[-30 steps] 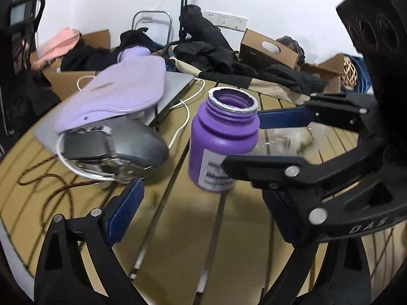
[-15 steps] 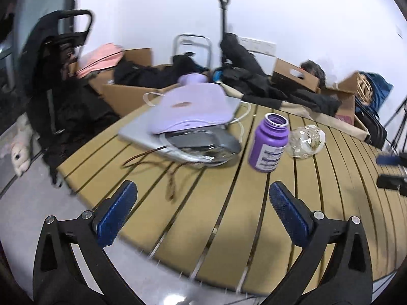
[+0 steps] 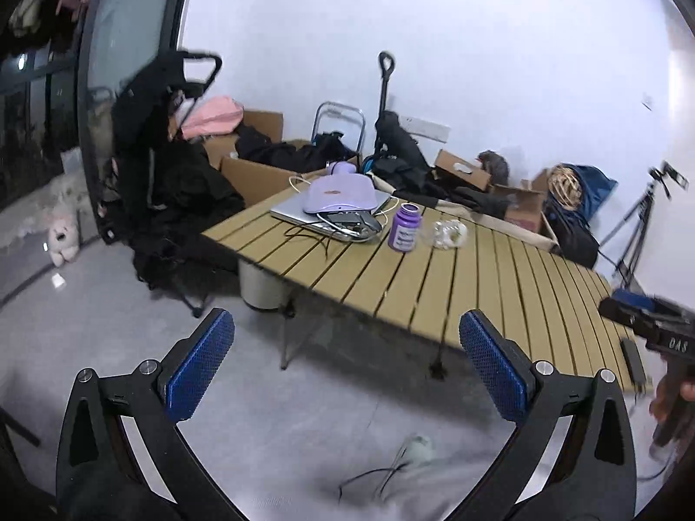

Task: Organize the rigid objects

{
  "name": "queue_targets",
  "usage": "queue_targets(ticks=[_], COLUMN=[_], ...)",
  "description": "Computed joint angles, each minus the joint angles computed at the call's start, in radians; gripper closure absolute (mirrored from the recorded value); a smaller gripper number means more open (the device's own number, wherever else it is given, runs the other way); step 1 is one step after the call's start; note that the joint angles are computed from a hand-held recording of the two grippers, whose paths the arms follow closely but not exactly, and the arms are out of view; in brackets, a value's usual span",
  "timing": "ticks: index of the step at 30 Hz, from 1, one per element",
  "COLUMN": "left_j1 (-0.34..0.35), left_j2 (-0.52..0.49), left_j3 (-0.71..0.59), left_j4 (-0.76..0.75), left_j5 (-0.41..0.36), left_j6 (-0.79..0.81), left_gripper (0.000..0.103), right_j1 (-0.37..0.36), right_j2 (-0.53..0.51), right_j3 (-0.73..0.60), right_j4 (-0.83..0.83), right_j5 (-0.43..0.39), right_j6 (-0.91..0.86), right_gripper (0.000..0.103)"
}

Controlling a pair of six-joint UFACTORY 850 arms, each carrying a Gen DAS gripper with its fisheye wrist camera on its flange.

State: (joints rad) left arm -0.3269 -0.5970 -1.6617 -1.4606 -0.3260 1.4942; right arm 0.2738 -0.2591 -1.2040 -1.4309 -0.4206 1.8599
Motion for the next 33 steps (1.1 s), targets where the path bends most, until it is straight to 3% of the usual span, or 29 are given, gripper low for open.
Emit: queue_targets(ticks=[6, 8, 11, 16, 18, 21, 24, 33], left_j1=[0.096, 0.138, 0.211, 0.317, 0.317, 0.343, 0.329, 0.369], left_j2=[0.364, 0.453, 0.552, 0.625, 0.612, 0.584, 0.589, 0.624], left_j3=[0.475, 0.592, 0.718, 0.902, 0.876, 0.849, 0.858, 0.902], left_j4=[-0.409, -0.468, -0.475, -0.587, -0.516, -0.4, -0.426, -0.403], left_j5=[-0.097, -0.134, -0.178, -0.298, -0.267, -0.341, -0.33, -0.368], left_j6=[0.524, 0.628, 0.682, 0.831, 0.785, 0.621, 0.67, 0.665], left_gripper=[0.0, 0.0, 0.0, 0.0, 0.0, 0.0, 0.0, 0.0], right_j1=[0.28, 0.372, 0.487, 0.688, 0.727, 0.756, 0.764, 0.755], right_j2=[0.13, 0.158, 0.176, 0.128, 0.087, 0.038, 0.034, 0.032], right_j3=[0.153, 0.197, 0.241, 0.255, 0.236, 0.202, 0.196, 0.189], right_j4=[-0.057, -0.064, -0.024, -0.032, -0.017, 0.038, 0.023, -0.02], right_j5=[-0.229, -0.296, -0.339, -0.526, -0.578, -0.628, -0.647, -0.605], right_j6=[0.127, 0.188, 0.258, 0.477, 0.496, 0.487, 0.508, 0.521], right_gripper=[0.023, 0.023, 0.022, 0.022, 0.022, 0.022, 0.022, 0.022])
